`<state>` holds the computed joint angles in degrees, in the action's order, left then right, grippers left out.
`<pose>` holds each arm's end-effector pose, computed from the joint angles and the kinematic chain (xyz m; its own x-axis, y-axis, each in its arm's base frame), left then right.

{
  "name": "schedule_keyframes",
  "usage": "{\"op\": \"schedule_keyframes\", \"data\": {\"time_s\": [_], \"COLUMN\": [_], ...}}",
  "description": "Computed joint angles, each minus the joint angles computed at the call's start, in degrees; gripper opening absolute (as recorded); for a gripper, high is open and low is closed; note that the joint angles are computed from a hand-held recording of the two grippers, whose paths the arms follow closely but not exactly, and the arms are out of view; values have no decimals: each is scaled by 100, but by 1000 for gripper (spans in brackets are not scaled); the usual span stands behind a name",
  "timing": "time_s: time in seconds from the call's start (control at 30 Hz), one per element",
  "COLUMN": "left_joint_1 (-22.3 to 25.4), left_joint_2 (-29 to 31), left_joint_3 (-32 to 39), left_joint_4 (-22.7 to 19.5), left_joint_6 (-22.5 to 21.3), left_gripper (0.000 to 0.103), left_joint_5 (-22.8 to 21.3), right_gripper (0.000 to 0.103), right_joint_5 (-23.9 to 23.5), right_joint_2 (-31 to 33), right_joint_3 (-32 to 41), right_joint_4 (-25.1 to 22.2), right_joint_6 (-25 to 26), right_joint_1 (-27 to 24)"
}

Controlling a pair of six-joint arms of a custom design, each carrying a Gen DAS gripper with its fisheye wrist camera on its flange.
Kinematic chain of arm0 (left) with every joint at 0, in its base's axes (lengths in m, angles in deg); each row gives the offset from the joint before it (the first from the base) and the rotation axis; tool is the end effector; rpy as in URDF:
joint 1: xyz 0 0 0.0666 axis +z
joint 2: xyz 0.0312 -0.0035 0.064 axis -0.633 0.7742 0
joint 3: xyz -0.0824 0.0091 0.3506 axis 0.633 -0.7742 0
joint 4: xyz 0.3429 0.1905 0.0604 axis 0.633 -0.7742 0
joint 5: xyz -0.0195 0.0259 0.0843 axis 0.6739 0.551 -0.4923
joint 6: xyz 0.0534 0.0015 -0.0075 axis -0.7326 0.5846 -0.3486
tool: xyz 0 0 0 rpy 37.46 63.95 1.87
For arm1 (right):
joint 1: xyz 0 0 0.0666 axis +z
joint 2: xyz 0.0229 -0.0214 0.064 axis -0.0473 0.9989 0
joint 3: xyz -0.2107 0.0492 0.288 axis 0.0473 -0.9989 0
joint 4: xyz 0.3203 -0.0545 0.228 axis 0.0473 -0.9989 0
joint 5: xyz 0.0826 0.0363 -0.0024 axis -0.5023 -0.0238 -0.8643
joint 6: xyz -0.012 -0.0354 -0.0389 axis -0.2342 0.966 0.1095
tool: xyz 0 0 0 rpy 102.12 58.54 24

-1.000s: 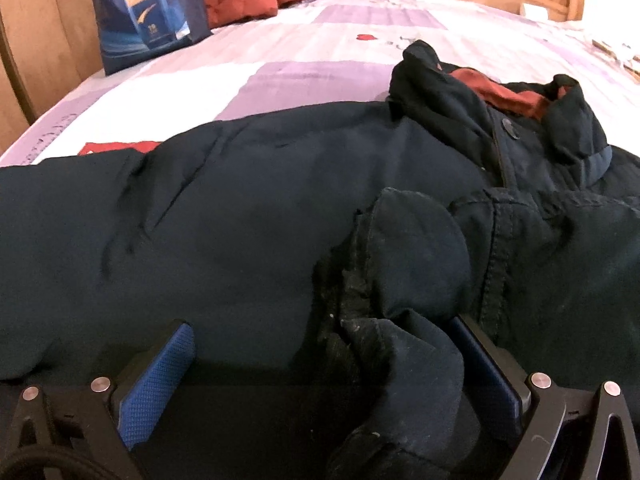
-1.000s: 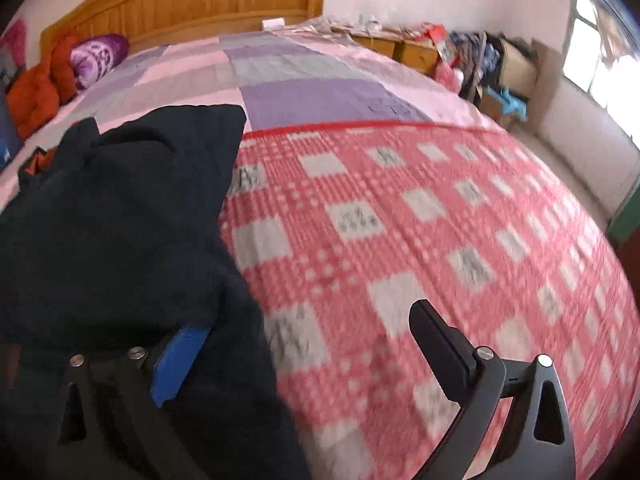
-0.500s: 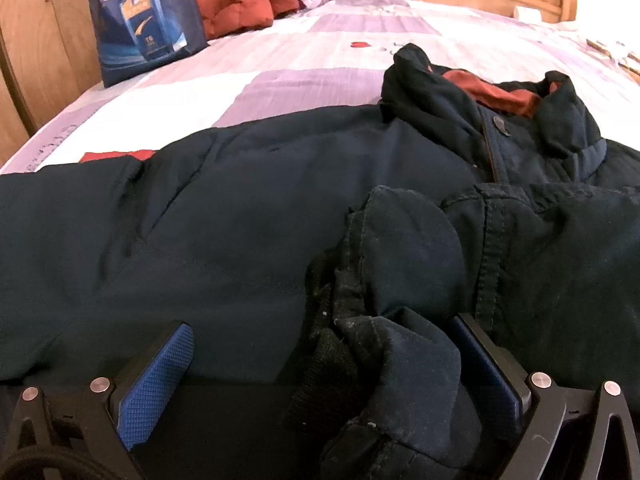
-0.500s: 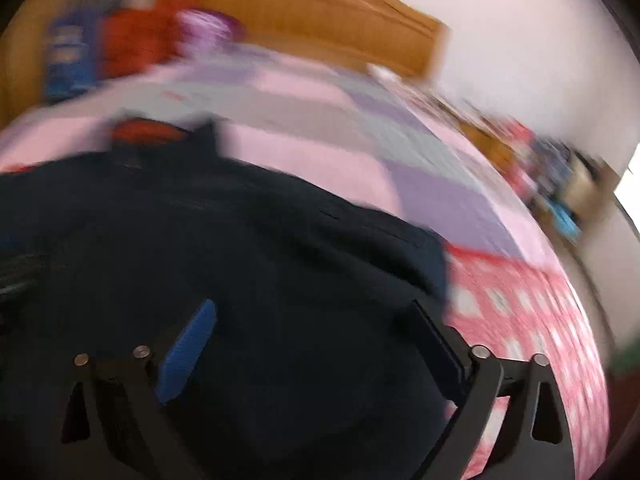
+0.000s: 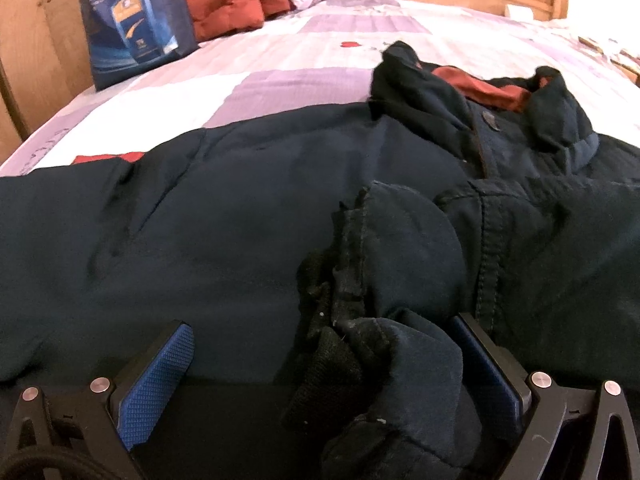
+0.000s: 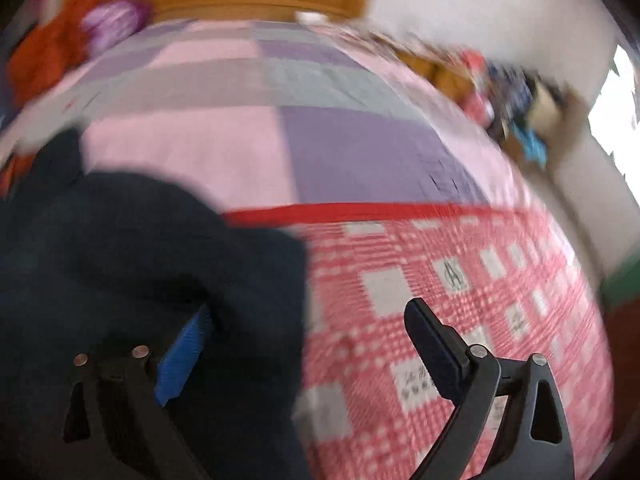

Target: Fold large clothes

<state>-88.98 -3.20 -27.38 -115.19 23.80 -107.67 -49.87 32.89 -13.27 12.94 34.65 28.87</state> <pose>0.2379 -0.2449 0.2755 -0.7093 -0.2213 -0.6692 -0.3745 0.9227 0.0919 0.3794 0.2132 0.3199 -0.8111 -0.0452 -0.5831 0.0728 0.9814 -0.1774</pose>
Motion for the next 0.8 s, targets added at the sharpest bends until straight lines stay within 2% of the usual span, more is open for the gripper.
{"op": "schedule_keyframes", "data": {"time_s": [0.07, 0.1, 0.13, 0.17, 0.23, 0.3, 0.4, 0.43, 0.47, 0.53, 0.6, 0.63, 0.7, 0.73, 0.8], "left_joint_1": [-12, -9, -9, -13, -10, -12, -7, -7, -12, -12, -19, -24, -34, -47, -85], "left_joint_2": [33, 24, 17, 35, 33, 49, 55, 55, 42, 33, 41, 58, 81, 96, 140], "left_joint_3": [20, 7, -3, 13, 6, 23, 28, 28, 19, 9, 13, 31, 68, 110, 282], "left_joint_4": [-31, -21, -15, -28, -48, -64, -63, -63, -46, -17, -15, -28, -74, -145, -415], "left_joint_6": [14, 25, 35, 38, 33, 34, 25, 25, 24, 24, 30, 33, 25, 31, -45], "left_gripper": [103, 103, 103, 103, 103, 103, 103, 103, 103, 103, 103, 103, 103, 103, 103], "left_joint_5": [-21, -14, -12, -21, -33, -40, -36, -36, -30, -23, -33, -46, -52, -56, -69], "right_gripper": [101, 97, 95, 95, 95, 95, 94, 94, 94, 93, 94, 97, 97, 97, 98], "right_joint_5": [274, 773, 1054, 1039, 651, 628, 26, 266, 419, 597, 1092, 855, 329, 474, 1107], "right_joint_2": [59, 71, 27, -126, -458, -313, -19, 143, 174, -191, -621, -915, -1222, -1173, -861], "right_joint_3": [95, 150, 126, 20, -221, -78, 21, 62, 2, -424, -841, -1136, -1582, -1638, -1510], "right_joint_4": [-112, -240, -199, -15, 314, 242, 407, 257, 183, 58, -271, -93, 386, 455, 363], "right_joint_6": [-34, 15, 77, 152, 123, 29, 159, 205, 131, -650, -1554, -1750, -1683, -1623, -1599], "right_joint_1": [98, 362, 583, 814, 1140, 1681, 2037, 2108, 2075, 1691, 1334, 1134, 953, 1059, 1328]}}
